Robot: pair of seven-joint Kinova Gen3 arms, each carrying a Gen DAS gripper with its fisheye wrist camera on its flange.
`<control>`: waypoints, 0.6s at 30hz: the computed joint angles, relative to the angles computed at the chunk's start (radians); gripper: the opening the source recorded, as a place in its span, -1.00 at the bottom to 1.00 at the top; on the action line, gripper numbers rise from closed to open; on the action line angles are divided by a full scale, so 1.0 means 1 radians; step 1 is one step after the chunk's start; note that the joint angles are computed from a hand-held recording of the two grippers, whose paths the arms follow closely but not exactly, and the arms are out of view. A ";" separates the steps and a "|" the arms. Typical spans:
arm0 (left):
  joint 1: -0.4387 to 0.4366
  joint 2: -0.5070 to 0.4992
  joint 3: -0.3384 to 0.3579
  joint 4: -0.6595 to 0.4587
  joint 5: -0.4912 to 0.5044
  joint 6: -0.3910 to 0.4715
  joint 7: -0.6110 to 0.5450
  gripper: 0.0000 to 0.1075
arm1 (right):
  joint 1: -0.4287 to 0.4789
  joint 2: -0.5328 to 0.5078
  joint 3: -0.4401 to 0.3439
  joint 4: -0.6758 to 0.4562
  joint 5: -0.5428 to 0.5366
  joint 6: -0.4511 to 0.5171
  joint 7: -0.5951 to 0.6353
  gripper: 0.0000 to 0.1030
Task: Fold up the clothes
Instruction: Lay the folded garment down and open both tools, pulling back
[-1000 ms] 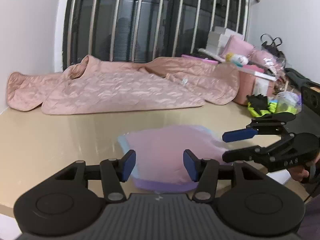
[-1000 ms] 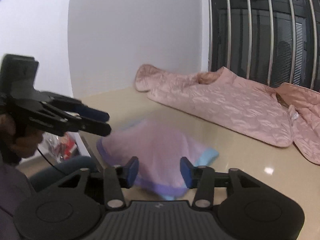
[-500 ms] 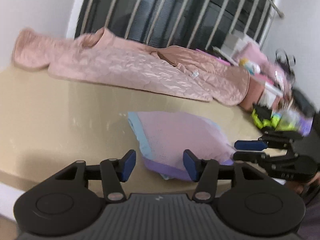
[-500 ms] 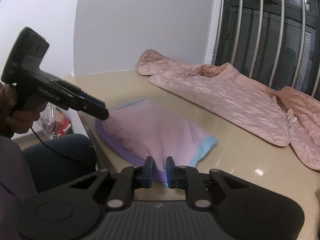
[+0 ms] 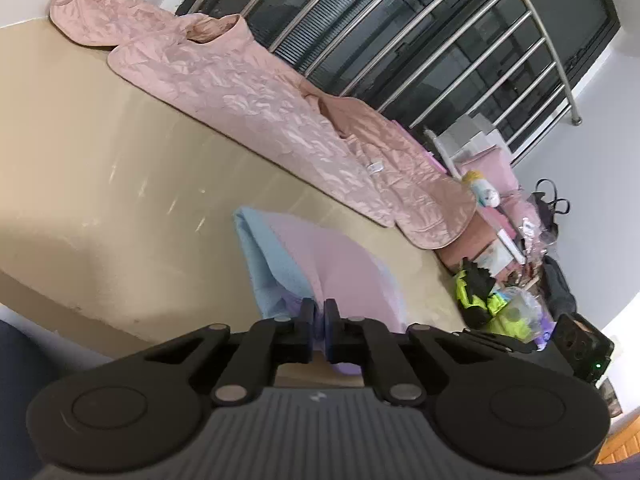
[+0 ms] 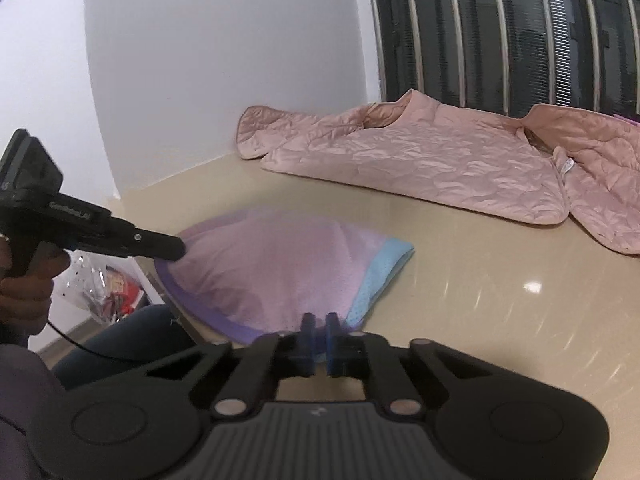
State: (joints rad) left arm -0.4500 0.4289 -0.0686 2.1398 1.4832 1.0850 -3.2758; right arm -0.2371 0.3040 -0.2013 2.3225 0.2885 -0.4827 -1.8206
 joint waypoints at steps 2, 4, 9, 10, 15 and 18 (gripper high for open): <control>0.016 -0.017 -0.002 0.010 -0.009 -0.030 -0.023 -0.93 | 0.009 -0.010 -0.002 0.010 0.009 -0.013 -0.009 -0.96; 0.036 -0.034 -0.003 0.018 -0.021 -0.071 -0.048 -0.92 | 0.013 -0.016 -0.002 0.004 0.021 0.008 -0.012 -0.97; 0.070 -0.066 0.006 0.041 -0.035 -0.139 -0.130 -0.37 | -0.033 -0.015 0.028 0.008 -0.058 -0.011 0.062 -0.67; 0.076 -0.072 0.008 0.050 -0.024 -0.150 -0.160 -0.33 | -0.040 -0.008 0.034 0.005 -0.059 -0.044 0.053 -0.54; 0.119 -0.100 0.001 0.083 0.029 -0.208 -0.245 -0.32 | -0.020 0.036 -0.019 -0.084 -0.100 -0.049 0.053 -0.26; 0.122 -0.110 -0.009 0.068 -0.015 -0.202 -0.221 -0.22 | -0.150 0.089 0.081 -0.189 -0.171 0.073 0.074 -0.21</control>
